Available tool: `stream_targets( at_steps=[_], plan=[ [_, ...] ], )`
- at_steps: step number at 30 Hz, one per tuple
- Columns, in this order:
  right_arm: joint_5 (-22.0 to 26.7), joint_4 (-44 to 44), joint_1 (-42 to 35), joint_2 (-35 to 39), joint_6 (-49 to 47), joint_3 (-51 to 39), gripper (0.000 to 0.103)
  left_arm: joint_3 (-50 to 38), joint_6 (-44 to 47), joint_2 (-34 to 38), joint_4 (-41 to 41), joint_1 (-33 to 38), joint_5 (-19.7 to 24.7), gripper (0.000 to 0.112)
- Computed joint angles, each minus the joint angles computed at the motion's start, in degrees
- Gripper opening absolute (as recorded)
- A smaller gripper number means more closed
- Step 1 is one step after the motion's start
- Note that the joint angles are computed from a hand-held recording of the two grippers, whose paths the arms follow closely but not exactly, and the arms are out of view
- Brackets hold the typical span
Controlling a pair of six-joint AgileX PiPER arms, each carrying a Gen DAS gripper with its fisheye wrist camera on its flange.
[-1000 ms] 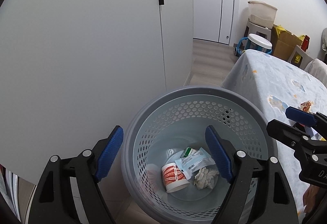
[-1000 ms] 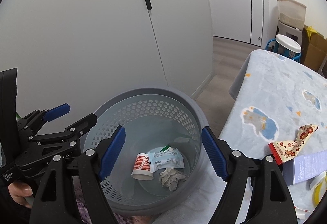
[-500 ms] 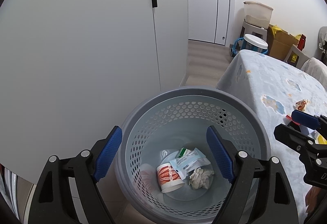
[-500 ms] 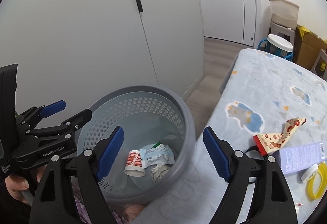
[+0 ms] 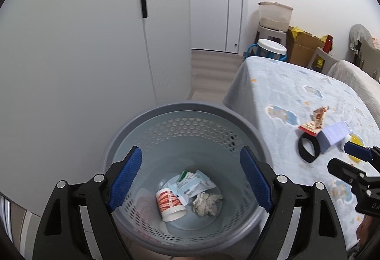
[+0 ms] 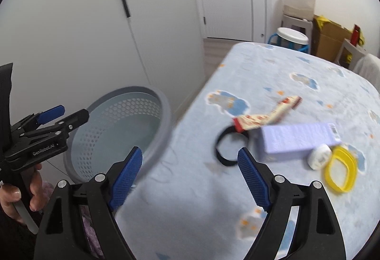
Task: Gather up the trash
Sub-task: 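Move both tools away from the basket back toward the table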
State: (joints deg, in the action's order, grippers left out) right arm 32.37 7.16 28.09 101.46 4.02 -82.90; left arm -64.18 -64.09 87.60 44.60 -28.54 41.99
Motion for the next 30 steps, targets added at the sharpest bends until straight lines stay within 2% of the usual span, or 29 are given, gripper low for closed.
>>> stream_targets(
  at_steps=[7, 15, 22, 30],
  plan=[
    [-0.58, -1.00, -7.46, -8.00, -0.04, 10.16, 0.081, -2.24, -0.41, 2.49, 0.05, -5.68, 0.35, 0.082],
    [-0.21, 3.61, -18.10, -10.65, -7.30, 15.14, 0.081, -6.96, -0.15, 7.52, -0.32, -10.30, 1.69, 0.082],
    [1.11, 6.39, -24.39, -6.81, -12.69, 13.30, 0.081, -11.73, 2.28, 12.33, -3.11, -12.33, 1.92, 0.082],
    [3.42, 5.43, -25.63, 1.45, -13.23, 6.18, 0.082, -14.86, 4.13, 15.64, -4.77, -12.82, 2.67, 0.082]
  ],
)
